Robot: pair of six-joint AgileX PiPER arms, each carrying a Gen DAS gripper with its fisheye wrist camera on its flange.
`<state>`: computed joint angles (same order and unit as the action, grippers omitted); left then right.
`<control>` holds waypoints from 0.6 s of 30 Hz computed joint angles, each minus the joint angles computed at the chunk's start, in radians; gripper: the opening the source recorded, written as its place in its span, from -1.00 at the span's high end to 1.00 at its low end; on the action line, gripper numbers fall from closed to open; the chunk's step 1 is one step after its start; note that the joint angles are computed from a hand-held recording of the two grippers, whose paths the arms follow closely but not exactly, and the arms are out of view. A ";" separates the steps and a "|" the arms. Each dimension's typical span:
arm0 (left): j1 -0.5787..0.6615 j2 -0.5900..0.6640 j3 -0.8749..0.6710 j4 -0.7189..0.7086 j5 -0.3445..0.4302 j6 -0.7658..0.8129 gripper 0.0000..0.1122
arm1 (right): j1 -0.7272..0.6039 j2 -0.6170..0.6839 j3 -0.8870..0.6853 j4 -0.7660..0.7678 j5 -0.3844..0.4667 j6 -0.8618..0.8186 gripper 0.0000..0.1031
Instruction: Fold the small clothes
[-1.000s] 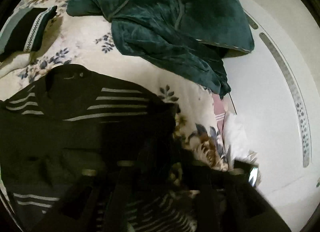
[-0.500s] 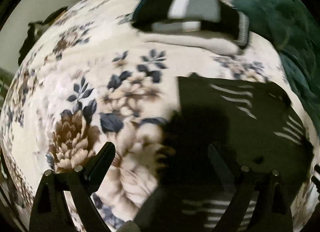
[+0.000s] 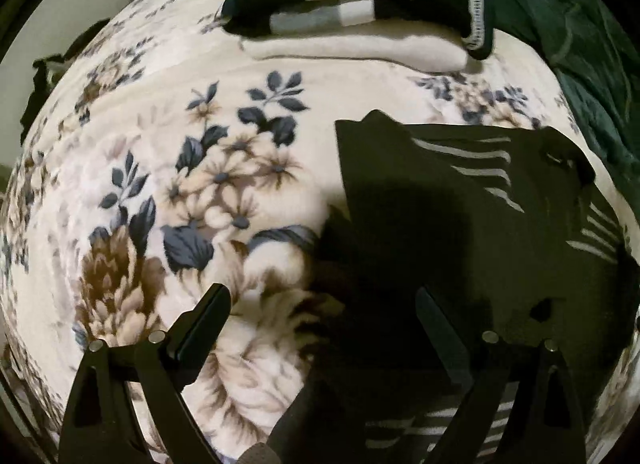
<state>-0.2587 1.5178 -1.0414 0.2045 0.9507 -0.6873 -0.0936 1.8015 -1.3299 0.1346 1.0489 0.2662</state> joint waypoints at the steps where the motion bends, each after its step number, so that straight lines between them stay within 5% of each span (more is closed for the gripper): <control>1: -0.019 -0.011 -0.005 0.011 0.008 -0.003 -0.69 | -0.018 -0.020 0.004 0.039 -0.001 -0.021 0.70; 3: -0.047 -0.010 -0.021 0.030 0.021 -0.011 -0.69 | -0.035 -0.098 0.034 0.150 -0.020 -0.073 0.39; 5: -0.076 0.008 -0.041 0.037 0.024 -0.014 -0.69 | 0.003 -0.113 0.036 0.232 -0.023 -0.112 0.39; 8: -0.100 0.069 -0.077 0.036 0.021 -0.012 -0.69 | 0.152 0.044 -0.058 0.306 -0.033 -0.137 0.39; 12: -0.097 0.142 -0.090 0.012 0.039 0.025 -0.69 | 0.325 0.240 -0.172 0.155 0.006 -0.070 0.40; 18: -0.081 0.069 -0.011 -0.019 0.030 0.086 -0.69 | 0.302 0.031 0.151 0.145 0.040 -0.183 0.45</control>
<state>-0.3396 1.5871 -1.0519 0.1858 0.9809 -0.6010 0.2083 1.8322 -1.1784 0.2801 1.0889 0.0830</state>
